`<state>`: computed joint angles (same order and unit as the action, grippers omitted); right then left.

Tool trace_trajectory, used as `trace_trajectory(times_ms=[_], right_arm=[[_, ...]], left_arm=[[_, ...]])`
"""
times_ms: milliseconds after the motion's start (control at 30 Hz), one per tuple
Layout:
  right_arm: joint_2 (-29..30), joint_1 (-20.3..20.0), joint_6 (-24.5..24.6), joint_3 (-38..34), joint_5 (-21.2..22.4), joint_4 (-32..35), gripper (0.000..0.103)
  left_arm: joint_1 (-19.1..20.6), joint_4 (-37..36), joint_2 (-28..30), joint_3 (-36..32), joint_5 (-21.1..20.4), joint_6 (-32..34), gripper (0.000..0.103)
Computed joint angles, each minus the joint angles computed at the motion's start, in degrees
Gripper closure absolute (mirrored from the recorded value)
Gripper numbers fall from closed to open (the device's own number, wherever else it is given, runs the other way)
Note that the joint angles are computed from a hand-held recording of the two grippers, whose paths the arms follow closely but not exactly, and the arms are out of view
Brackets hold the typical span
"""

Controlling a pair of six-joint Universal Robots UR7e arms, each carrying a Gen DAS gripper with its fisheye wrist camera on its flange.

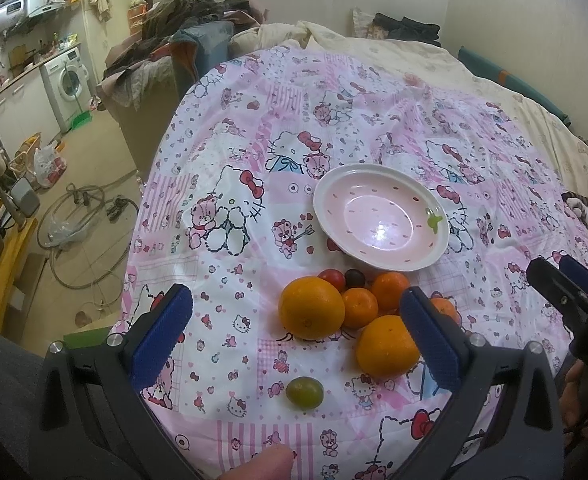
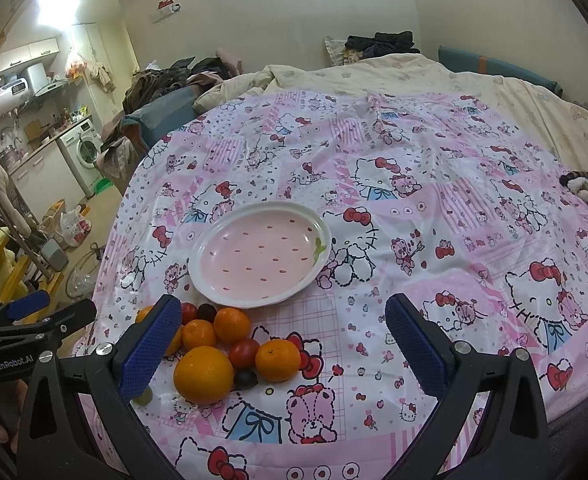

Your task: Organize fruits

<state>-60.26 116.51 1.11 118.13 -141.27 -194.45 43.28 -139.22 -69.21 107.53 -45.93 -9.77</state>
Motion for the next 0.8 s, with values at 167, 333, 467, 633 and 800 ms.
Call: trace_trajectory(times_ms=[167, 333, 467, 633, 800], right_arm=[[-0.63, -0.15, 1.46, -0.08, 0.01, 1.27, 0.000], [-2.49, -1.37, 6.21, -1.43, -3.19, 11.98, 0.000], [-5.79, -3.88, 10.47, -1.20, -0.60, 19.14, 0.000], [-10.07, -9.18, 18.61, -2.69, 10.78, 31.92, 0.000], [-10.73, -13.81, 21.35, -5.39, 23.05, 41.30, 0.014]], left_arm=[[0.62, 4.95, 0.81, -2.08, 0.46, -2.43, 0.001], [1.57, 10.42, 2.40, -5.29, 1.42, -5.61, 0.001], [3.27, 17.19, 3.90, -9.48, 0.58, -10.62, 0.001], [5.78, 27.45, 7.21, -15.10, -2.92, -16.06, 0.001], [6.78, 32.93, 10.60, -17.93, -6.46, -17.12, 0.008]])
